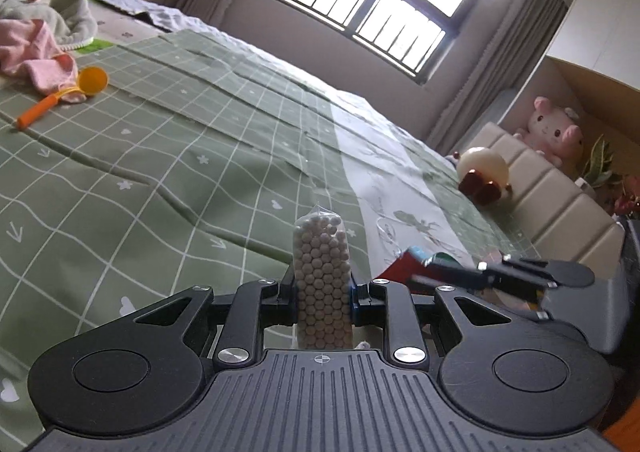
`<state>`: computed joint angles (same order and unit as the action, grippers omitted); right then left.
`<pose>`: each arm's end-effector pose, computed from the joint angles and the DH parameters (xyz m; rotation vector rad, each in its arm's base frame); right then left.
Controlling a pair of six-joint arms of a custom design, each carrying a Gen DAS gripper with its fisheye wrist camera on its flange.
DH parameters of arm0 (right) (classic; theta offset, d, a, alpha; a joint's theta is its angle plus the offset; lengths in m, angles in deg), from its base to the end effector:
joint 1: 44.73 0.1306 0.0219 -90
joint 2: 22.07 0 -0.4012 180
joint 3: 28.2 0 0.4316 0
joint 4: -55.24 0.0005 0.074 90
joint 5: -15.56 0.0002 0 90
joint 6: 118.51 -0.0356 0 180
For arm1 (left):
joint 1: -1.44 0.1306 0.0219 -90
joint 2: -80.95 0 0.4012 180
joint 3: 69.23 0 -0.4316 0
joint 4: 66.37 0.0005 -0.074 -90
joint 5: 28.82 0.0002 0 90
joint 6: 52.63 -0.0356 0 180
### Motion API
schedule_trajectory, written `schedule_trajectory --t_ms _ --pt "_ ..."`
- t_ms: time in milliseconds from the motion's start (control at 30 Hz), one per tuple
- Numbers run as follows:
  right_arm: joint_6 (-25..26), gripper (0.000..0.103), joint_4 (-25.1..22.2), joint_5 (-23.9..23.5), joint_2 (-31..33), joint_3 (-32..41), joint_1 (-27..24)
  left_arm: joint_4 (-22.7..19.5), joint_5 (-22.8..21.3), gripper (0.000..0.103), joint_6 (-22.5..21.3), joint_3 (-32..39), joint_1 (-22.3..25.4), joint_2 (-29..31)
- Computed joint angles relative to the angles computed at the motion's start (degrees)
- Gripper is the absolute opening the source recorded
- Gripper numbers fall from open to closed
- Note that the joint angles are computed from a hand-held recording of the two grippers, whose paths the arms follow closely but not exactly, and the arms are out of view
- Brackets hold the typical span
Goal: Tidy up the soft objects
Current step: 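Carry the swab bag and red card into the pink box and open both grippers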
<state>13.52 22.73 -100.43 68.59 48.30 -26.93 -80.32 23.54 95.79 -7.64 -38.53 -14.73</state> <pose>0.4882 0.1726 0.3489 -1.3272 1.8848 0.3266 0.3678 -0.2806 0.3019 -0.6747 1.9668 -0.3224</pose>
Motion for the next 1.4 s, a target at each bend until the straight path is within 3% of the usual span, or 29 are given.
schedule_trajectory --t_ms 100,200,300,400,567,667,833,1033,1133,1267,1333,1400 --pt "1.36 0.020 -0.17 2.67 -0.04 -0.62 1.22 0.35 0.59 0.025 -0.05 -0.23 0.13 -0.11" --pt "-0.75 0.007 -0.86 4.87 1.10 0.09 1.63 -0.07 0.74 0.025 -0.02 -0.31 0.00 -0.13" --pt "-3.97 0.004 -1.93 3.84 1.19 1.43 0.90 -1.02 0.57 0.025 0.12 0.00 0.13 0.14" --pt "-8.95 0.003 -6.07 -0.80 1.52 6.07 -1.13 -2.42 0.40 0.025 -0.90 1.27 0.50 0.53" --pt "-14.38 0.003 -9.56 -8.16 1.99 15.15 -6.55 -4.59 -2.70 0.025 -10.63 8.63 0.99 2.37" --pt "-15.59 0.003 -9.79 -10.39 2.74 19.23 -10.83 -3.34 -1.64 0.025 -17.25 15.25 1.24 5.47" --pt "-16.09 0.003 -9.02 -11.61 4.65 24.15 -19.45 -2.99 4.32 0.025 -24.48 28.80 0.56 14.59" --pt "-15.26 0.003 -8.54 -11.19 9.18 28.67 -28.89 -5.01 16.11 0.025 -27.15 47.95 -0.42 29.02" --pt "-14.96 0.003 -8.60 -9.71 12.46 30.66 -31.88 -6.37 23.46 0.025 -25.86 57.87 -0.45 36.98" --pt "-16.31 0.003 -9.61 -8.96 17.22 32.82 -33.77 -8.86 35.23 0.026 -20.02 69.99 1.25 47.35" --pt "-17.53 0.003 -10.57 -9.23 19.48 33.68 -34.02 -13.77 34.06 0.027 -19.56 75.25 1.59 51.44" --pt "-18.70 0.003 -12.69 -10.89 21.91 35.10 -33.94 -14.43 30.91 0.027 -20.78 74.61 1.59 51.61"
